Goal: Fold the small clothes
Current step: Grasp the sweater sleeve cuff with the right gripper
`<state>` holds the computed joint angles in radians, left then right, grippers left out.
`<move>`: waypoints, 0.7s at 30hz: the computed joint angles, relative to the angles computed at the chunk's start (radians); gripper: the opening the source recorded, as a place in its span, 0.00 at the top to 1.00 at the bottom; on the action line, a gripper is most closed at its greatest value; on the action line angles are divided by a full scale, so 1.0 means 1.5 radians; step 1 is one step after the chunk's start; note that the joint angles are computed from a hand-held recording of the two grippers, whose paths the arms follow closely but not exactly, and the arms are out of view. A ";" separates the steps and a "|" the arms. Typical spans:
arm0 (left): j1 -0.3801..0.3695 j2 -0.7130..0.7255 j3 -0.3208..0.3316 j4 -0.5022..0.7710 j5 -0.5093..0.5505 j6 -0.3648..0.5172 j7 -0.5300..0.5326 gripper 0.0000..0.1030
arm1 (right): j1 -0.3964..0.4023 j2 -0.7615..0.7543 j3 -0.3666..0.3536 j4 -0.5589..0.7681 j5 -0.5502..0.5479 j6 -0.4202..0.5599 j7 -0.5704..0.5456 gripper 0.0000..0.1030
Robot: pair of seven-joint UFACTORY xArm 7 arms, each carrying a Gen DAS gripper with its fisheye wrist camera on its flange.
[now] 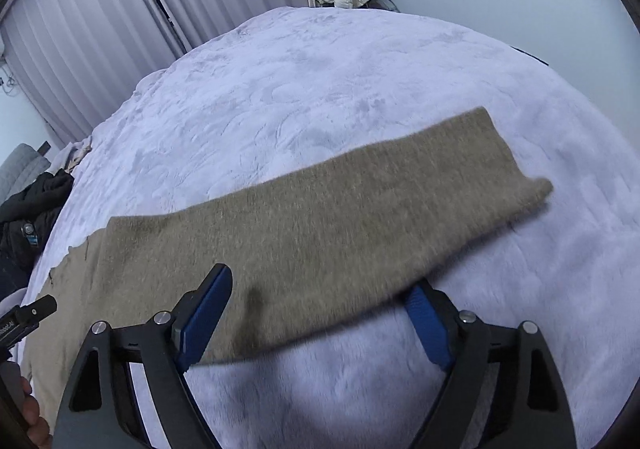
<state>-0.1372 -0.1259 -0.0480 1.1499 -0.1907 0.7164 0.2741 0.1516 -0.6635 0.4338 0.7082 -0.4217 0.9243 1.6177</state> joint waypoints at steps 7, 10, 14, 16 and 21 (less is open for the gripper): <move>-0.003 0.065 -0.017 0.017 0.079 0.002 -0.053 0.00 | -0.008 0.040 -0.064 -0.027 0.021 -0.141 -0.072 0.89; -0.006 0.071 -0.017 -0.005 0.082 -0.023 -0.048 0.00 | -0.038 0.011 -0.018 -0.015 -0.008 -0.102 -0.048 0.92; -0.008 0.065 -0.018 -0.018 0.082 -0.039 -0.040 0.00 | -0.051 0.021 0.023 0.052 -0.056 -0.028 -0.063 0.92; -0.007 0.067 -0.014 -0.008 0.058 -0.023 -0.021 0.00 | -0.054 0.041 0.035 0.093 -0.076 0.005 -0.077 0.92; 0.016 0.072 0.006 0.041 -0.023 0.042 0.047 0.00 | -0.057 0.124 0.089 0.238 -0.161 0.088 -0.097 0.92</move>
<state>-0.1125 -0.0172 -0.0393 1.2108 -0.2256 0.7799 0.3453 0.0661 -0.4779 0.5670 1.0656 -0.6627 1.0559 1.4726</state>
